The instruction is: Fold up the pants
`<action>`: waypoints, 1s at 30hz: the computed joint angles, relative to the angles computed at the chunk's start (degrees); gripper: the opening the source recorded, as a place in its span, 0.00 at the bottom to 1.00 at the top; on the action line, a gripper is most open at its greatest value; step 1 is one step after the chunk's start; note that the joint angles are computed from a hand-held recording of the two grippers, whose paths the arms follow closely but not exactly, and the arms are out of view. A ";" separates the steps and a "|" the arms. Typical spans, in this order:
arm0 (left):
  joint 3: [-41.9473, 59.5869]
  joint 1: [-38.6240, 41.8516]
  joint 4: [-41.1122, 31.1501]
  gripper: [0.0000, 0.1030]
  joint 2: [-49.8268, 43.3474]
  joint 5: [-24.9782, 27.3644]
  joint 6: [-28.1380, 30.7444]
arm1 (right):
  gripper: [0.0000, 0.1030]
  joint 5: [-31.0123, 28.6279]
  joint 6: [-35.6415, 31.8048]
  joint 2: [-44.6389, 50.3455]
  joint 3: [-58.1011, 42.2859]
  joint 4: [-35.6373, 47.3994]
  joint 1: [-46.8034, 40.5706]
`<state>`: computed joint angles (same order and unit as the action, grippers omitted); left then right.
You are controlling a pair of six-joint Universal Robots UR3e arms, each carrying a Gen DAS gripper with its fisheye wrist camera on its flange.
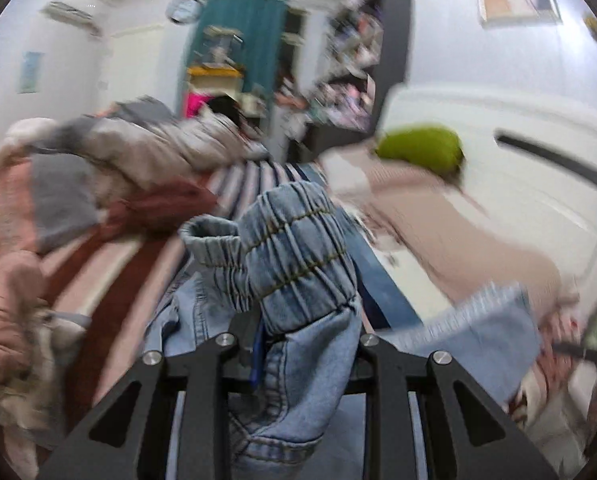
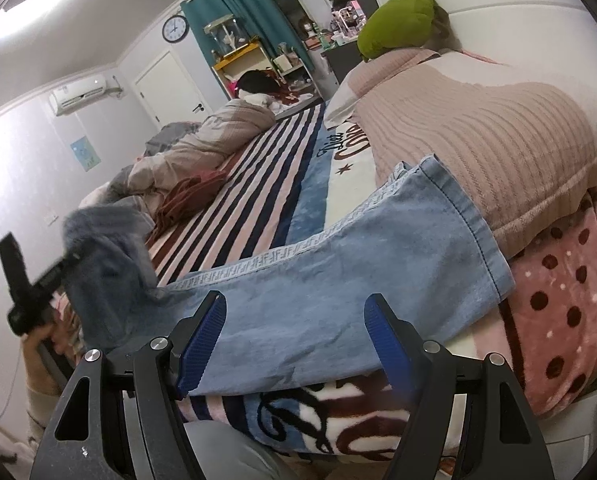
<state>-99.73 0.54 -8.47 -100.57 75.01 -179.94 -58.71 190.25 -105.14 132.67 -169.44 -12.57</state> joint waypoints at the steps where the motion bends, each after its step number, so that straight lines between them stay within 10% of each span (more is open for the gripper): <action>1: 1.12 -1.57 -1.88 0.21 -1.36 0.21 1.06 | 0.66 0.23 0.00 0.01 0.40 -0.34 -0.24; 12: 8.07 -8.27 -21.17 0.33 -6.37 -0.47 12.27 | 0.66 0.67 1.60 3.96 1.28 -3.65 0.15; 16: -0.10 2.18 -25.93 0.68 2.74 -20.03 12.82 | 0.67 1.42 4.79 8.74 -1.57 -6.34 2.58; 30: -28.60 36.06 -27.66 0.71 37.44 -32.91 17.88 | 0.71 -3.70 11.66 43.47 -39.47 0.12 23.68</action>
<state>-128.33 36.60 -36.13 -63.12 42.10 -162.06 -62.42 201.91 -61.67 93.20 -169.32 11.11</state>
